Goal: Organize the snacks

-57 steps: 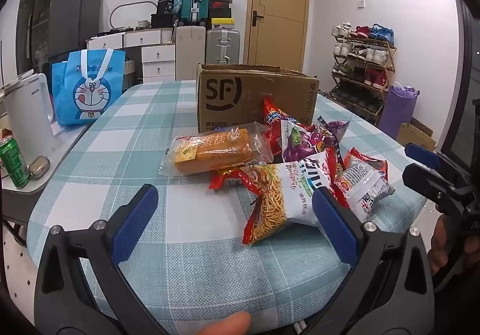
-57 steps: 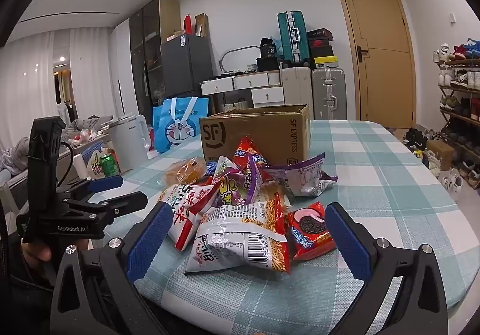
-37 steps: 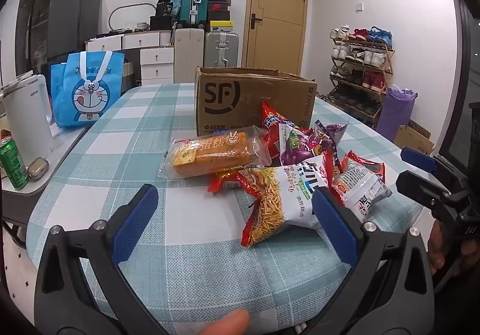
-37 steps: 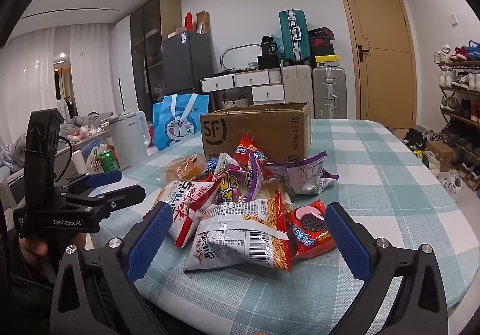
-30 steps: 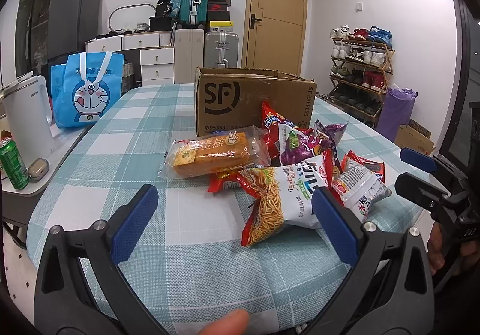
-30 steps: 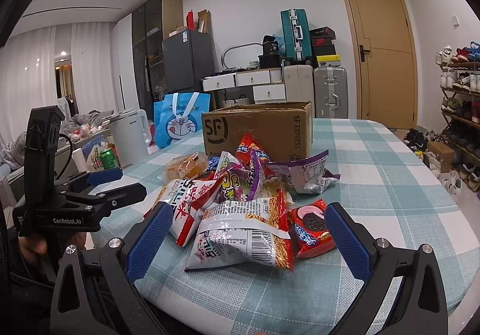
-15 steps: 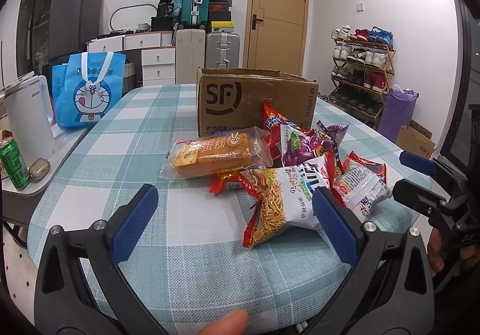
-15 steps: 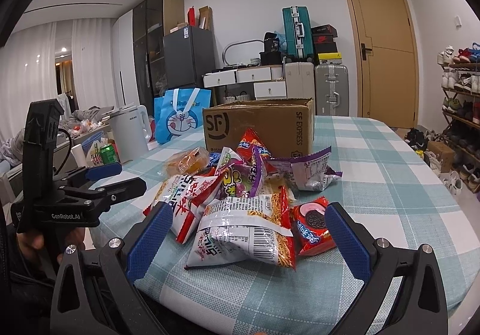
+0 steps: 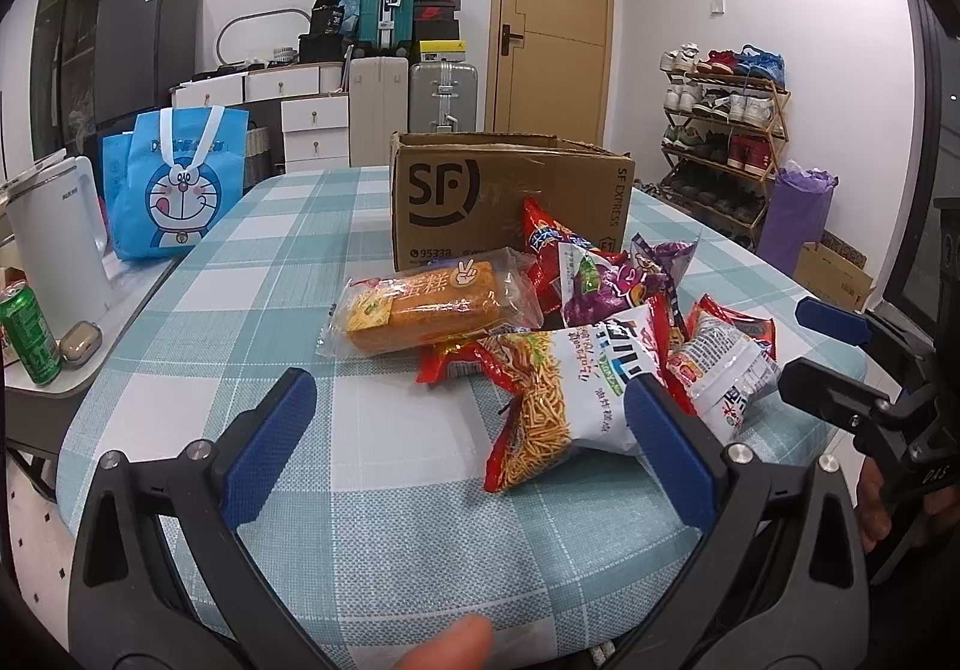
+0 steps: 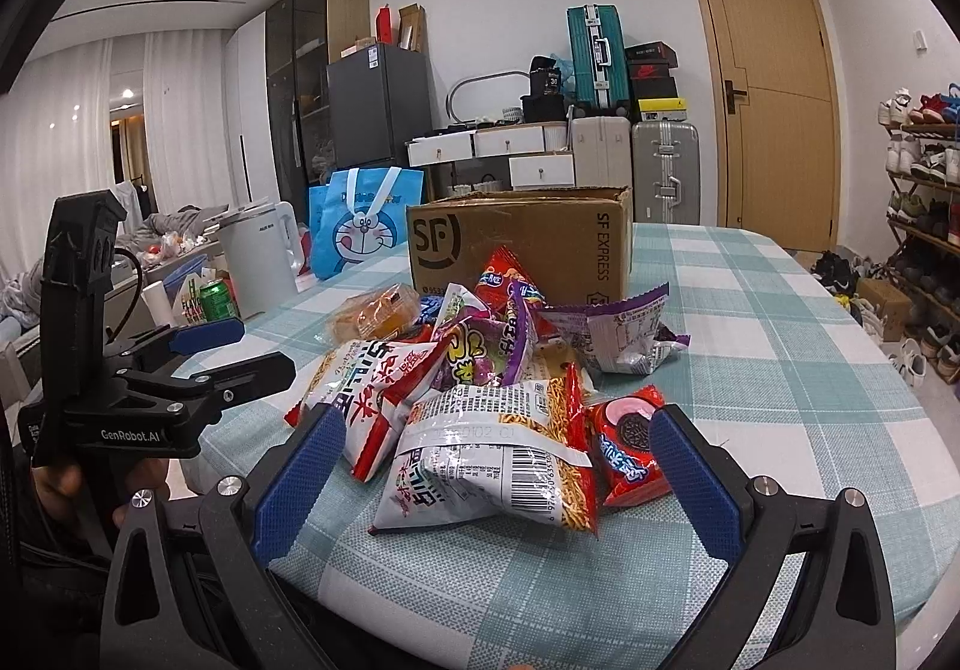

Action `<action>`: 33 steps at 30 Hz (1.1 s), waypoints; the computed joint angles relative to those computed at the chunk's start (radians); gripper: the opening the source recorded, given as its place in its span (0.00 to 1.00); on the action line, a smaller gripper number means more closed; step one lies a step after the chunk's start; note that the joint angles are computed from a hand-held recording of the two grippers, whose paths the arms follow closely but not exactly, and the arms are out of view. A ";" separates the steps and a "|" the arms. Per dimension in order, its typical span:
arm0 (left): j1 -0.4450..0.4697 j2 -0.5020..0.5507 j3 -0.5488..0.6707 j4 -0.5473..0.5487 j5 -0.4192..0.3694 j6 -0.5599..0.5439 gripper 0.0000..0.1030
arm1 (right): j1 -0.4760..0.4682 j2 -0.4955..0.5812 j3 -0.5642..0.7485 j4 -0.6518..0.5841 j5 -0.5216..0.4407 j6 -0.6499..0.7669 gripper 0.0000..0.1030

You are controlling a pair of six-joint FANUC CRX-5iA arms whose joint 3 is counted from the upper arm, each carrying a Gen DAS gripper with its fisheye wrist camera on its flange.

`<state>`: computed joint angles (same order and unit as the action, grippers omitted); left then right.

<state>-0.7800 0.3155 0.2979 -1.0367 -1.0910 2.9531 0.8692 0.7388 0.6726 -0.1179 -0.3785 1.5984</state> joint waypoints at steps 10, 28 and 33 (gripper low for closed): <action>0.023 0.010 0.008 0.044 0.024 -0.041 0.99 | -0.004 0.030 0.057 0.009 -0.070 -0.021 1.00; 0.040 0.027 0.036 0.079 0.020 -0.097 0.99 | 0.003 0.113 0.185 0.076 -0.207 -0.060 1.00; 0.066 0.019 0.031 0.121 0.071 -0.136 0.99 | 0.011 0.141 0.226 0.112 -0.233 -0.068 1.00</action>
